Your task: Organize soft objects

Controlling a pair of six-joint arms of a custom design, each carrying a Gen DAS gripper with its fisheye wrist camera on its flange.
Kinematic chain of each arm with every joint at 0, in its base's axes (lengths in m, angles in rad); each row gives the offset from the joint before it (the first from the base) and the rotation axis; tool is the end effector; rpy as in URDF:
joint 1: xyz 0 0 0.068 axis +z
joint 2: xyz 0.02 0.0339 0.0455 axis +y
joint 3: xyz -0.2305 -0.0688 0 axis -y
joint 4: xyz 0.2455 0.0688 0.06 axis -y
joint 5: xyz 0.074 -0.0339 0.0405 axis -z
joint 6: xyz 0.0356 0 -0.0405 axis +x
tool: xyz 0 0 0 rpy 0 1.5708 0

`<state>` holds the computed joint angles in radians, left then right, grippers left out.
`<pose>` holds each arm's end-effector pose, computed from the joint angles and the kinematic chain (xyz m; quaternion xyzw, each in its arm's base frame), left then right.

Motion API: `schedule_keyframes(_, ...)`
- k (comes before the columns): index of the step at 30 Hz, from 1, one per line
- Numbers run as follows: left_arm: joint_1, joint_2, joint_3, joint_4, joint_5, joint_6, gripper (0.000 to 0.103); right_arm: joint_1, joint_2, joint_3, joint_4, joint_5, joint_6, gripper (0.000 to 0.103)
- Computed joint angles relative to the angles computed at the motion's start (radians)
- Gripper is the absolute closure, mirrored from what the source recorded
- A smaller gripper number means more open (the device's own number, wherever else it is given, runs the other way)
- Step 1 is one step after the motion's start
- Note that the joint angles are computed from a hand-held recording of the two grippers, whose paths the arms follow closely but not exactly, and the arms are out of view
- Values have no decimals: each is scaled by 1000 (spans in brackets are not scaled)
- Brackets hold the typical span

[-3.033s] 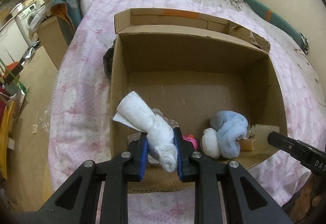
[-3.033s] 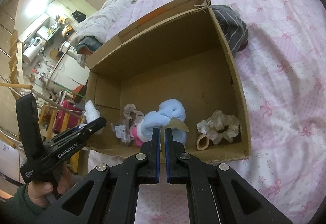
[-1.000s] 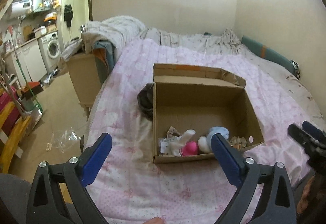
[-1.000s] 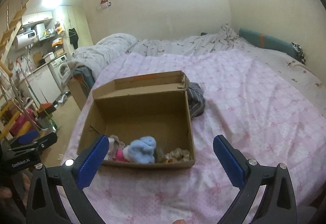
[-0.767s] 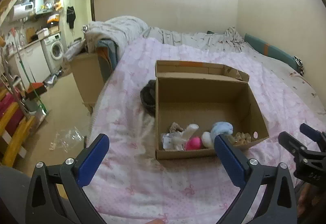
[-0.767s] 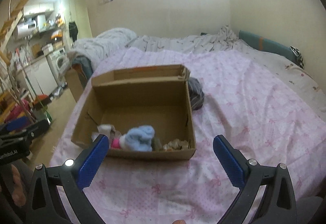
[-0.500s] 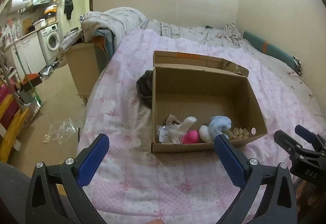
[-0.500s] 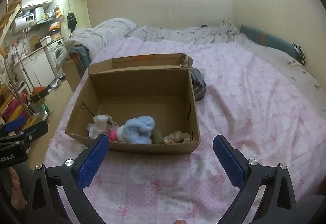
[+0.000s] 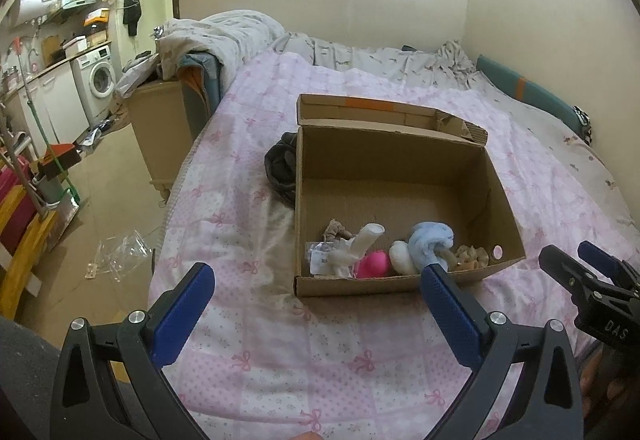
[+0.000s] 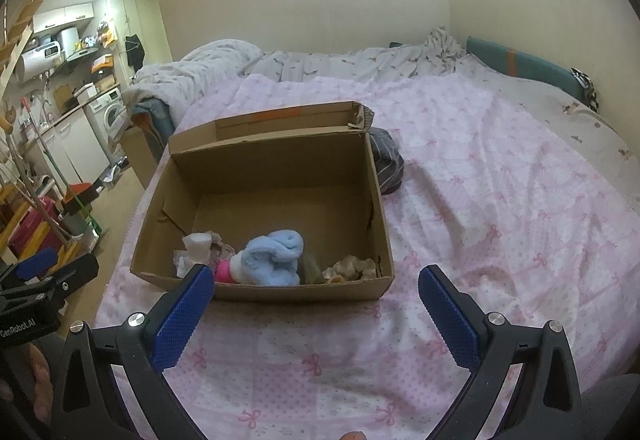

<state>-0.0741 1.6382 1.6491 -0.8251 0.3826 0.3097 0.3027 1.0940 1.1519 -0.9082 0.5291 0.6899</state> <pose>0.3519 -0.0394 0.3283 0.2429 0.8822 -0.1329 0.3809 0.2201 0.0499 0.3137 0.2642 0.8686 -0.0532 0.4157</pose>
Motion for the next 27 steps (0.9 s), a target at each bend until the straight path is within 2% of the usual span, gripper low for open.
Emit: schedule_keyframes(27,-5,-6,-10,12,-8,-6,0,17,-25,-10,8,21,11,0)
